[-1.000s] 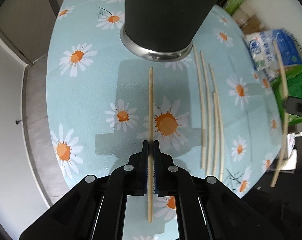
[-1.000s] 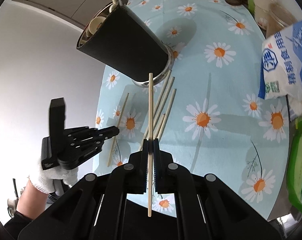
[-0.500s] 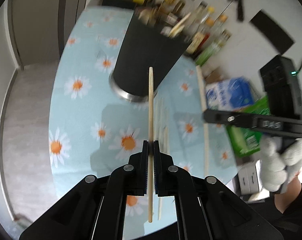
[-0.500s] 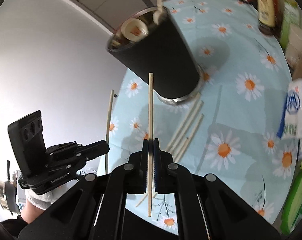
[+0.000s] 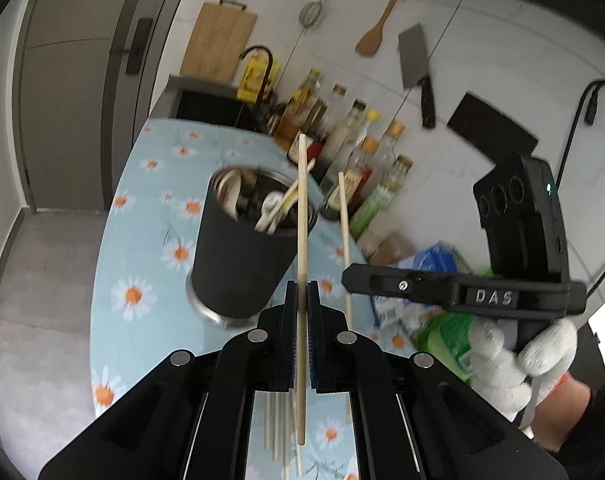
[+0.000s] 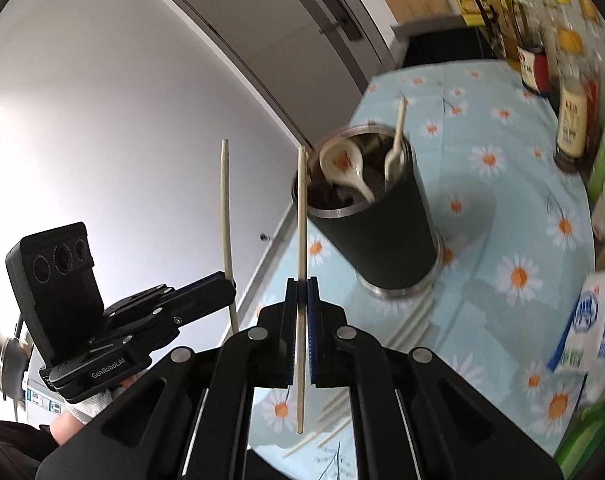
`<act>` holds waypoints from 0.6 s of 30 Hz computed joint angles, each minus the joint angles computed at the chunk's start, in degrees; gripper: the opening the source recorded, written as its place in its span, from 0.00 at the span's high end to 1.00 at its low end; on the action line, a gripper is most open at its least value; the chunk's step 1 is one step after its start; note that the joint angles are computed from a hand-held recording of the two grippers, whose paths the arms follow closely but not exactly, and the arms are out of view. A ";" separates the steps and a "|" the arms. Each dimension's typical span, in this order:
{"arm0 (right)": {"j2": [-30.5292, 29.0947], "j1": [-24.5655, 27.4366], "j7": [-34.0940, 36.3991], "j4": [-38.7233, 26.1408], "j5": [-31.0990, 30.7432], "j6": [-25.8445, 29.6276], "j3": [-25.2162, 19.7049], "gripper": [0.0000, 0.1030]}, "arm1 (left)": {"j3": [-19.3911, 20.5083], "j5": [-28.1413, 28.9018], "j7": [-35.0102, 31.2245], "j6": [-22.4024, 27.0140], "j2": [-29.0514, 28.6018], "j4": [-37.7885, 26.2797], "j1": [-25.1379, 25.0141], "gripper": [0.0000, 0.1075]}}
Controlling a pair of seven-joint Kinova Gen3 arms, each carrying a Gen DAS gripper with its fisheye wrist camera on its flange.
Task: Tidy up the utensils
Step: 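Lift both chopsticks and carry them above the black holder's opening, then lower the chopsticks into the holder and open both tools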
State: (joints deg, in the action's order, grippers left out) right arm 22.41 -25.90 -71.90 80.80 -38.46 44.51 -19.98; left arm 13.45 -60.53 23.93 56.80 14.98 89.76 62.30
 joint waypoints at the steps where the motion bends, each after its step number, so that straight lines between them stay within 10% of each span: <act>1: -0.21 0.25 0.44 -0.12 -0.29 -0.24 -0.15 0.94 | -0.30 -0.93 0.15 -0.05 -0.04 -0.08 -0.01 0.97; 18: -2.03 1.70 7.50 -1.44 -3.73 -16.86 -3.01 0.94 | -2.38 -16.99 2.99 2.29 0.34 0.24 -1.50 0.97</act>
State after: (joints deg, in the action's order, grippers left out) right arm 20.37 -24.20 -64.40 79.36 -42.19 27.65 -22.98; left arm 11.07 -77.52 26.92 59.09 15.32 90.00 60.81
